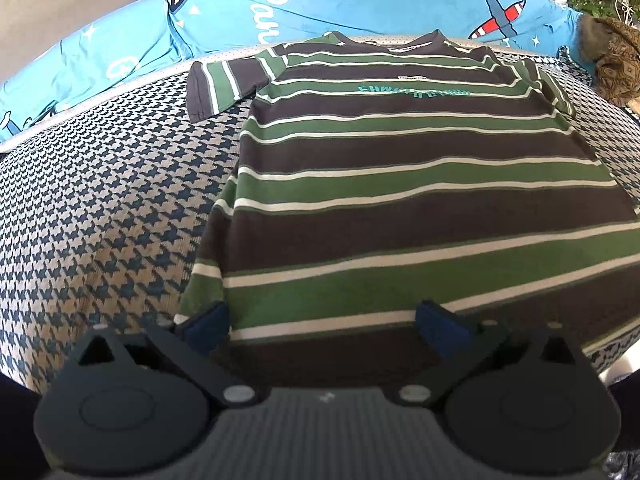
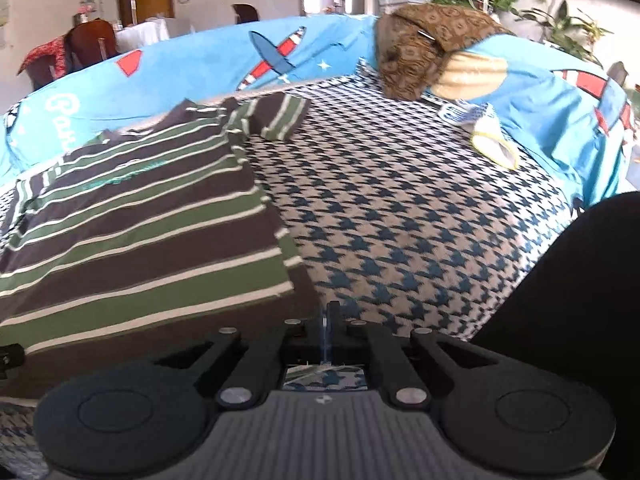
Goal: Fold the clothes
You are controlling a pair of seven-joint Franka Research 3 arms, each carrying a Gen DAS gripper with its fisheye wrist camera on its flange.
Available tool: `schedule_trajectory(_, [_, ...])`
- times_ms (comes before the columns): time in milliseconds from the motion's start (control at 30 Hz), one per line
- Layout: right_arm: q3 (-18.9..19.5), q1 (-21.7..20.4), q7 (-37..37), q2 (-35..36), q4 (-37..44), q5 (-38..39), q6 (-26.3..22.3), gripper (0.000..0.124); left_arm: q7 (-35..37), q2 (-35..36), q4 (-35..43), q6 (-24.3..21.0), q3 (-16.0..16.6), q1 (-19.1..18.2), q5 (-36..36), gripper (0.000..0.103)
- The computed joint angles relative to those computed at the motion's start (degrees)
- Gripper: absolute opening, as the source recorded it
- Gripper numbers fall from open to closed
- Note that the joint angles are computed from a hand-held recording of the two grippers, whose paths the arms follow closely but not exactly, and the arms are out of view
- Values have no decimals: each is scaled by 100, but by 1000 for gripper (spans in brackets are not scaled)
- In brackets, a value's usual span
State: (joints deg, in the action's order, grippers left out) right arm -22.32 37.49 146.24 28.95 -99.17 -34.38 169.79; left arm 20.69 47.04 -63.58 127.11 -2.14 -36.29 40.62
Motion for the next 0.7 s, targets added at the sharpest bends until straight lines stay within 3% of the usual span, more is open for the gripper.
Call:
schedule_trajectory(167, [568, -418, -857, -22, -64, 468, 441, 9, 5, 25, 37, -31, 8, -12, -1, 103])
schedule_trajectory(300, [1354, -970, -1840, 20, -22, 1075, 556, 16, 3, 39, 58, -49, 14, -21, 2, 103])
schedule_trajectory(467, [1840, -1269, -2637, 99, 8, 1547, 717, 23, -4, 58, 85, -73, 21, -32, 6, 103])
schedule_trajectory(700, [2376, -1599, -3362, 282, 241, 2397, 296, 28, -47, 89, 132, -125, 41, -64, 33, 103])
